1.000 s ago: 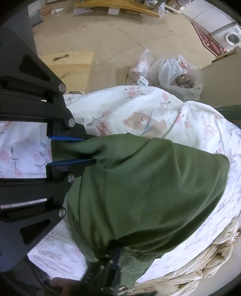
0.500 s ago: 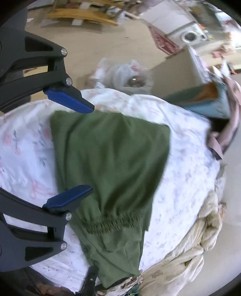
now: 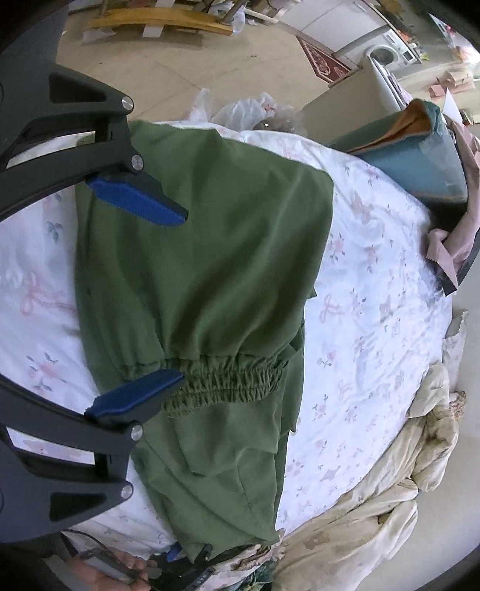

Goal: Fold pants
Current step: 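Lay the green pants flat and open both tools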

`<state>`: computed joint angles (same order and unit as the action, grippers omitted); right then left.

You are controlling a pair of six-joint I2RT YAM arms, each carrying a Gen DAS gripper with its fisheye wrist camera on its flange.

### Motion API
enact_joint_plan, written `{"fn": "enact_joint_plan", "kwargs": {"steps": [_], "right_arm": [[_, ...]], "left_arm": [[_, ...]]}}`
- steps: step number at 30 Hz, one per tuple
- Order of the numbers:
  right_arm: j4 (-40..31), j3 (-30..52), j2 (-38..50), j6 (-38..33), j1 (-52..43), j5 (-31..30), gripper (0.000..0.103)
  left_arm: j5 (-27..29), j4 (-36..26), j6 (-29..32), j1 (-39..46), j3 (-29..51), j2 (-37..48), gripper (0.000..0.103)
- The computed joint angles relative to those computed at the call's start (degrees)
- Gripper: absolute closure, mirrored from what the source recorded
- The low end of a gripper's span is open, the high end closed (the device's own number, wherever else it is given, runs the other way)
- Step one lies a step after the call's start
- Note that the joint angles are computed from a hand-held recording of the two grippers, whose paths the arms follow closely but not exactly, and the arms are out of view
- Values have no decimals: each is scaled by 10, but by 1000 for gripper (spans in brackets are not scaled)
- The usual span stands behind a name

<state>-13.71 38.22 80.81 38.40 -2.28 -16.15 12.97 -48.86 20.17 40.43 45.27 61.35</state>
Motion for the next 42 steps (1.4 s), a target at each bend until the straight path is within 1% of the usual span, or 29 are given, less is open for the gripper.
{"fn": "enact_joint_plan", "kwargs": {"steps": [2,3,4,5,7,8,10,12,14,17,19,21,22,24,27,28,30,31,32,33,34,35,36,37,38,39,40,41,42], "right_arm": [[45,-2,25,8,-11,-2,33],[73,-6,37,19,-3,7,34],[89,-7,41,21,-2,15,39],[111,-12,44,28,0,22,55],[138,-6,61,32,-8,3,87],[144,-3,58,26,-2,5,93],[169,-8,39,17,7,8,96],[175,-5,7,-2,28,18,96],[169,12,-21,-41,59,26,96],[138,56,-48,-132,135,36,96],[103,97,-46,-198,216,65,96],[82,124,-29,-239,294,97,96],[74,133,-16,-267,349,126,96],[71,149,22,-293,411,135,96],[47,175,110,-350,485,137,96],[18,187,147,-377,513,156,91],[-40,215,197,-397,546,191,85],[-45,212,200,-397,547,182,76],[-46,207,191,-396,542,160,60],[-51,205,180,-397,537,140,49],[-63,207,165,-397,533,128,33],[-78,208,144,-396,529,113,31],[-86,211,133,-397,524,98,31],[-96,208,110,-397,519,71,32],[-97,205,85,-397,504,28,34],[-90,207,77,-390,491,7,34],[-85,211,75,-377,476,0,40],[-84,221,83,-350,464,9,52],[-87,233,103,-325,450,7,60]], "left_arm": [[-11,13,-8,-13,-5,6,26],[-17,21,-12,-18,-8,10,26],[-24,29,-17,-21,-10,14,26],[-29,39,-19,-18,-10,20,26],[-34,55,-23,-11,-10,32,26],[-34,60,-21,-4,-7,40,26],[-32,65,-20,16,2,58,26],[-25,65,-23,34,11,71,26],[-15,60,-26,51,21,80,26],[-5,64,-20,74,25,81,26],[-2,66,-10,90,26,80,26],[4,63,-2,104,27,83,26],[9,59,5,114,27,85,26],[14,58,14,127,27,85,26],[25,51,29,152,33,84,26],[33,47,34,164,37,86,26],[41,41,38,176,42,90,26],[44,36,39,181,46,95,26],[48,30,38,183,50,99,26],[54,23,37,187,55,103,26],[58,18,36,188,58,103,26],[62,13,38,191,61,103,26],[68,8,39,190,63,101,26],[71,6,40,188,64,99,26],[72,5,39,185,65,98,26],[75,4,39,182,64,94,26],[77,2,41,180,62,90,26],[78,2,43,179,61,87,26],[78,3,44,178,58,83,26]]}}
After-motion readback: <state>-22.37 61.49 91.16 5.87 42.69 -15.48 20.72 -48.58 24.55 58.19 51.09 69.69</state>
